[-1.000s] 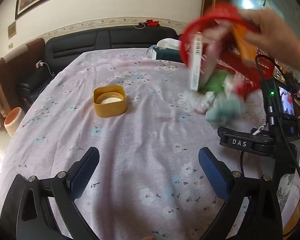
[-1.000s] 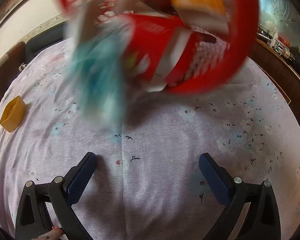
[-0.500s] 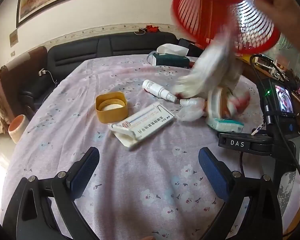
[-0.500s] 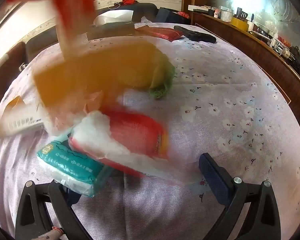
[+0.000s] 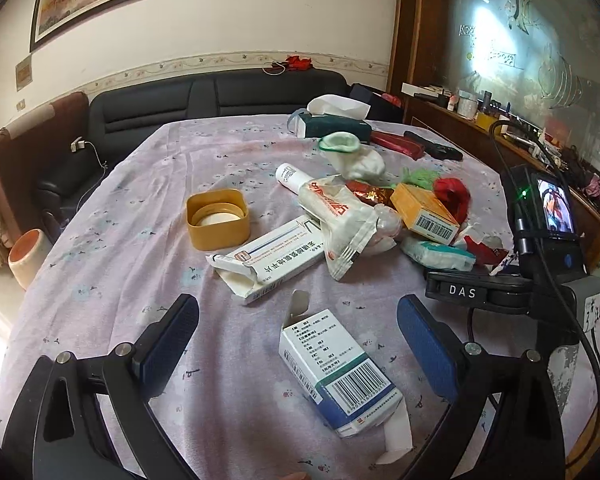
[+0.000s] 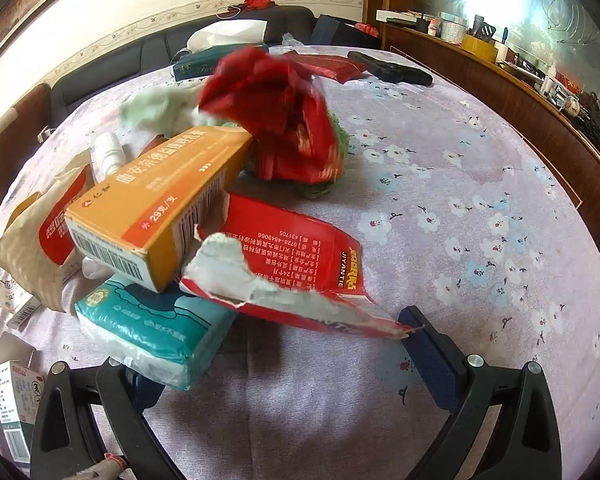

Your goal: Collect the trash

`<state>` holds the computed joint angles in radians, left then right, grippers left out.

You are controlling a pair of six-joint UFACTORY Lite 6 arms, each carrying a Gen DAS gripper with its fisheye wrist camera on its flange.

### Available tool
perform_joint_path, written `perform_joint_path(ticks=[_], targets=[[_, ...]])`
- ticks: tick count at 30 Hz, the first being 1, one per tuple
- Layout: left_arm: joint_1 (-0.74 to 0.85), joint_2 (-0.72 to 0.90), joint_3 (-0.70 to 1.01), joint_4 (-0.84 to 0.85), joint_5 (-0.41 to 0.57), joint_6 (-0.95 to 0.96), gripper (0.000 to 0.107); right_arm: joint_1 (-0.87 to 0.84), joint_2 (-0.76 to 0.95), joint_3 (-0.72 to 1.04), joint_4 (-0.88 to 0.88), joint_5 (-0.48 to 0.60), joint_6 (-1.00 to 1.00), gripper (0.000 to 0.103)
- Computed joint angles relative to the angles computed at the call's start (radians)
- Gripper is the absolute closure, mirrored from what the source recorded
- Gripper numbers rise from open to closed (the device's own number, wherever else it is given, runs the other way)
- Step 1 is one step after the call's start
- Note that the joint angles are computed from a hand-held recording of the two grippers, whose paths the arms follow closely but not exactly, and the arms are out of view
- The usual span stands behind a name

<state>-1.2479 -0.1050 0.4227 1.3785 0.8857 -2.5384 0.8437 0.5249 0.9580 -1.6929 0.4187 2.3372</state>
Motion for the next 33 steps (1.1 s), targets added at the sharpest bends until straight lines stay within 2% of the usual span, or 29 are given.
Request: perform_joint_path(ticks=[12,18,21,27,30,33], targets=[[-0.073,0.013,0.019,-0.108,0.055,0.078,0.008,-0.002,0.005,0.005,0.000,-0.001,-0.002,0.000],[-0.149,-0.067,0.019,-0.230,0.135,0.132,0.008,-0.003,0.009,0.011,0.003,-0.002,-0.005,0.000],[-0.211,-0.088,0.040,-0.313,0.225,0.170,0.008,-0.003,0.011,0.013,0.003,-0.002,-0.006,0.000],[-0.292,-0.158,0.071,-0.398,0.317,0.220,0.008,-0.002,-0.007,-0.006,0.011,-0.007,-0.011,0.000],[-0.342,-0.175,0.091,-0.438,0.364,0.232,0.008,-0.030,-0.109,-0.099,0.079,-0.106,-0.149,0.001],[-0.405,-0.180,0.109,-0.472,0.416,0.216,0.008,0.072,-0.359,-0.345,0.088,-0.033,-0.029,0.001]])
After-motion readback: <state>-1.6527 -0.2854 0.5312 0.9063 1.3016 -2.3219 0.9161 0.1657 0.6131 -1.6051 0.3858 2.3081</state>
